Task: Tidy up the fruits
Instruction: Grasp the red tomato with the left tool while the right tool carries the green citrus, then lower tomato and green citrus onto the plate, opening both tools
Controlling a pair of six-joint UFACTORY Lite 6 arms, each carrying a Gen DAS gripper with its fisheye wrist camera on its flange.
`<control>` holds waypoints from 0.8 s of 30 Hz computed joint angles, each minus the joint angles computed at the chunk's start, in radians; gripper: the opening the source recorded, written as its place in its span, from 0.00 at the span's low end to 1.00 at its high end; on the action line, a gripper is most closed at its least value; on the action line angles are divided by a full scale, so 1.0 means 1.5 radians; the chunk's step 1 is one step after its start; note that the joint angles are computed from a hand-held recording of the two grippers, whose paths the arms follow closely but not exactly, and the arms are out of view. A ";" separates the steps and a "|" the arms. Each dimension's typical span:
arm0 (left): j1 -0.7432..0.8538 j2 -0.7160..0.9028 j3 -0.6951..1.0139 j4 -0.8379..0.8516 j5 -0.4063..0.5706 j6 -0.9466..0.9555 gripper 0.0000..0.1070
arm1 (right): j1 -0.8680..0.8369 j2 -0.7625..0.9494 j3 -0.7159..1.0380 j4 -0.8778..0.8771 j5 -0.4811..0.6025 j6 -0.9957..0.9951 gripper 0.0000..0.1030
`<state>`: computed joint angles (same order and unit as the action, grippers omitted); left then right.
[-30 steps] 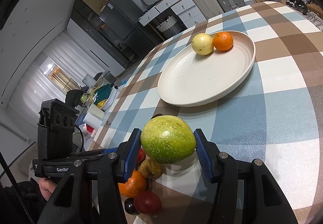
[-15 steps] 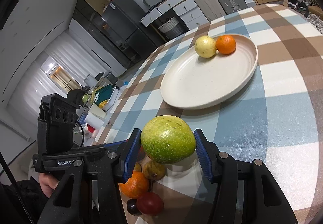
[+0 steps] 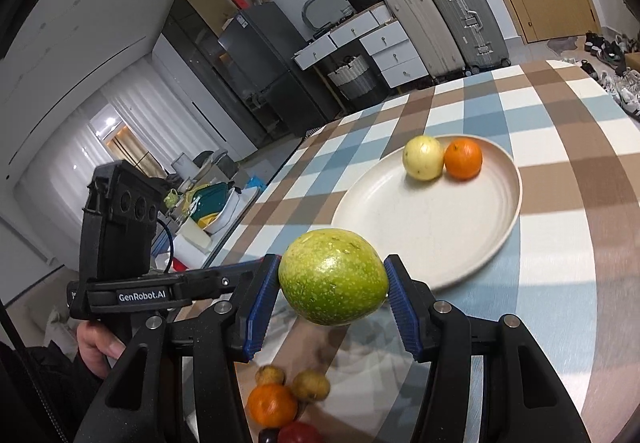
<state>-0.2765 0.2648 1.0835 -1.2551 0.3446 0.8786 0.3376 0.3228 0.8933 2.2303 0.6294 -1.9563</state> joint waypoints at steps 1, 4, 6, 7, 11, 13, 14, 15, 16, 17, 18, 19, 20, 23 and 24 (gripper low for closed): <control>0.000 0.016 0.022 0.016 0.001 -0.018 0.25 | -0.005 0.013 0.019 -0.014 -0.003 0.017 0.52; 0.010 0.076 0.106 0.062 0.021 -0.070 0.25 | -0.013 0.046 0.067 -0.042 -0.016 0.048 0.52; 0.013 0.112 0.156 0.083 0.030 -0.097 0.25 | -0.017 0.071 0.106 -0.068 -0.028 0.078 0.52; 0.015 0.131 0.182 0.100 0.034 -0.116 0.25 | -0.019 0.084 0.125 -0.082 -0.033 0.093 0.52; 0.026 0.228 0.315 0.180 0.062 -0.206 0.25 | -0.020 0.133 0.198 -0.134 -0.072 0.146 0.52; 0.033 0.284 0.394 0.219 0.085 -0.252 0.25 | -0.021 0.163 0.242 -0.175 -0.094 0.191 0.52; 0.034 0.304 0.420 0.231 0.090 -0.266 0.25 | -0.023 0.176 0.258 -0.193 -0.096 0.210 0.52; 0.036 0.333 0.462 0.256 0.100 -0.293 0.25 | -0.025 0.191 0.279 -0.215 -0.099 0.231 0.52; 0.037 0.362 0.505 0.273 0.113 -0.313 0.25 | -0.027 0.203 0.295 -0.231 -0.102 0.245 0.52; 0.038 0.390 0.545 0.291 0.124 -0.333 0.25 | -0.027 0.216 0.313 -0.249 -0.108 0.261 0.52; 0.037 0.415 0.583 0.311 0.134 -0.354 0.25 | -0.027 0.229 0.332 -0.268 -0.113 0.278 0.52; 0.037 0.440 0.622 0.332 0.145 -0.377 0.25 | -0.027 0.243 0.352 -0.289 -0.117 0.298 0.52; 0.038 0.473 0.670 0.352 0.160 -0.401 0.25 | -0.028 0.257 0.371 -0.309 -0.119 0.318 0.52; 0.040 0.557 0.799 0.397 0.204 -0.456 0.25 | -0.029 0.294 0.422 -0.369 -0.128 0.379 0.53; 0.040 0.579 0.831 0.407 0.215 -0.468 0.25 | -0.030 0.306 0.437 -0.388 -0.129 0.401 0.53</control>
<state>-0.2160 1.1326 2.3294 -0.6450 0.6676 0.1767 0.2922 0.7820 1.5493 1.6477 0.4358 -1.3553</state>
